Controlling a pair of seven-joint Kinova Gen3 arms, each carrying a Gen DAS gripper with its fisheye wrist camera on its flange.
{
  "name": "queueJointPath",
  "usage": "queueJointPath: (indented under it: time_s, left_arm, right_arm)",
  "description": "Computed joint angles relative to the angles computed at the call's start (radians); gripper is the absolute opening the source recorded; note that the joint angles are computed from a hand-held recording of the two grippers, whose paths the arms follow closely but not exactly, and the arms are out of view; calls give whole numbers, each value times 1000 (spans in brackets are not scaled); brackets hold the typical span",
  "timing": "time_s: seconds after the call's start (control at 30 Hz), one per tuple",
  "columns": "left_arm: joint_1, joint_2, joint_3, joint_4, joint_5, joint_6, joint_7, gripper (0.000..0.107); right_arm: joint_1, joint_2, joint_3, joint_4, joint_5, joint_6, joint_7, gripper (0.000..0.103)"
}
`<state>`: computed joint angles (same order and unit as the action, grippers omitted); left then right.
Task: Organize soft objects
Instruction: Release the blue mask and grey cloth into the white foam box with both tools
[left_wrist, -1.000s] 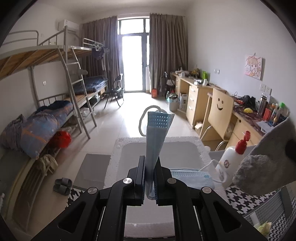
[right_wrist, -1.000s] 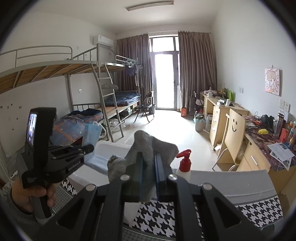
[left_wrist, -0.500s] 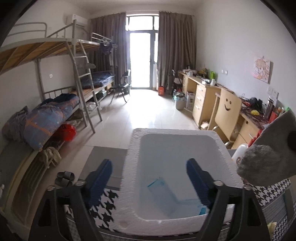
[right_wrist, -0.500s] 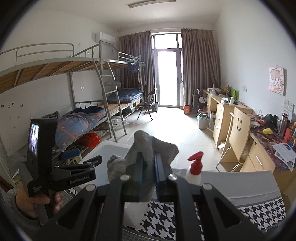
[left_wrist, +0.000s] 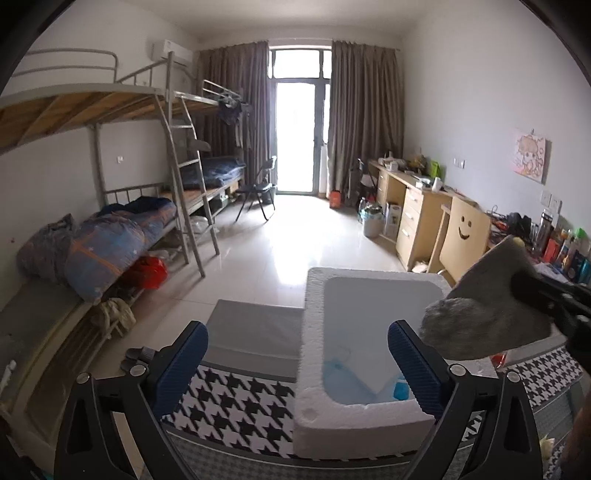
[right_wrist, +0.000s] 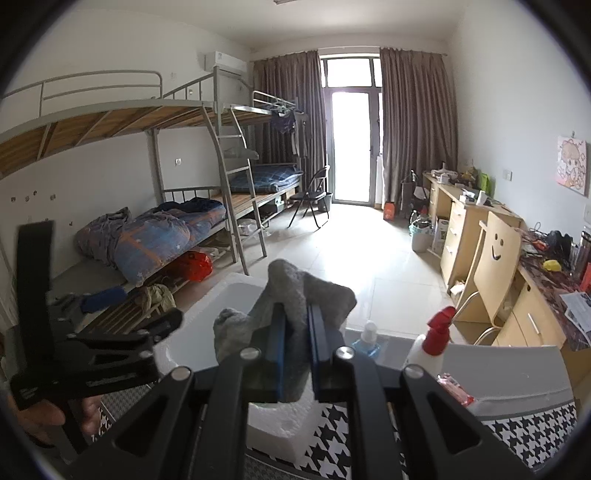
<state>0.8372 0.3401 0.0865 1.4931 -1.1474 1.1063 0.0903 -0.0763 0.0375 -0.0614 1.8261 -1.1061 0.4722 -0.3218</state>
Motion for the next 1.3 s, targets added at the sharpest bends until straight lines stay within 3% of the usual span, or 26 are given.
queueJointPath:
  time_s: [0.27, 0.4, 0.7, 0.87, 0.93, 0.97, 1.0, 1.03, 1.07, 1.3]
  left_arm:
    - [9, -17, 6, 39, -27, 11, 41, 100]
    - [35, -14, 2, 68, -87, 75, 132, 100]
    - [-6, -47, 46, 119, -89, 44, 135, 100]
    - [-9, -58, 57, 146, -93, 33, 149, 100]
    - [-8, -58, 60, 154, -96, 40, 158, 100]
    - [-11, -60, 63, 156, -95, 35, 154, 100]
    - [-14, -62, 65, 158, -89, 33, 152, 100]
    - [-13, -62, 66, 160, -89, 36, 158, 100]
    - [-13, -61, 66, 163, -90, 40, 158, 100]
    - [4, -53, 71, 160, -86, 78, 150, 100]
  right_arm:
    - [-22, 35, -29, -24, 104, -47, -101, 14]
    - [-13, 48, -43, -35, 136, -38, -135, 14]
    - [-12, 69, -78, -50, 215, -41, -215, 14]
    - [-31, 85, -75, -79, 314, -28, -331, 14]
    - [-28, 99, -76, -101, 348, 6, -370, 22]
    - [-27, 104, -77, -106, 358, 11, -391, 40]
    - [-22, 106, -80, -112, 362, 14, -399, 64]
    - [-15, 106, -87, -109, 356, 6, -394, 73]
    - [-5, 100, -99, -94, 334, -10, -373, 78]
    - [17, 79, -109, -57, 273, -21, -300, 78]
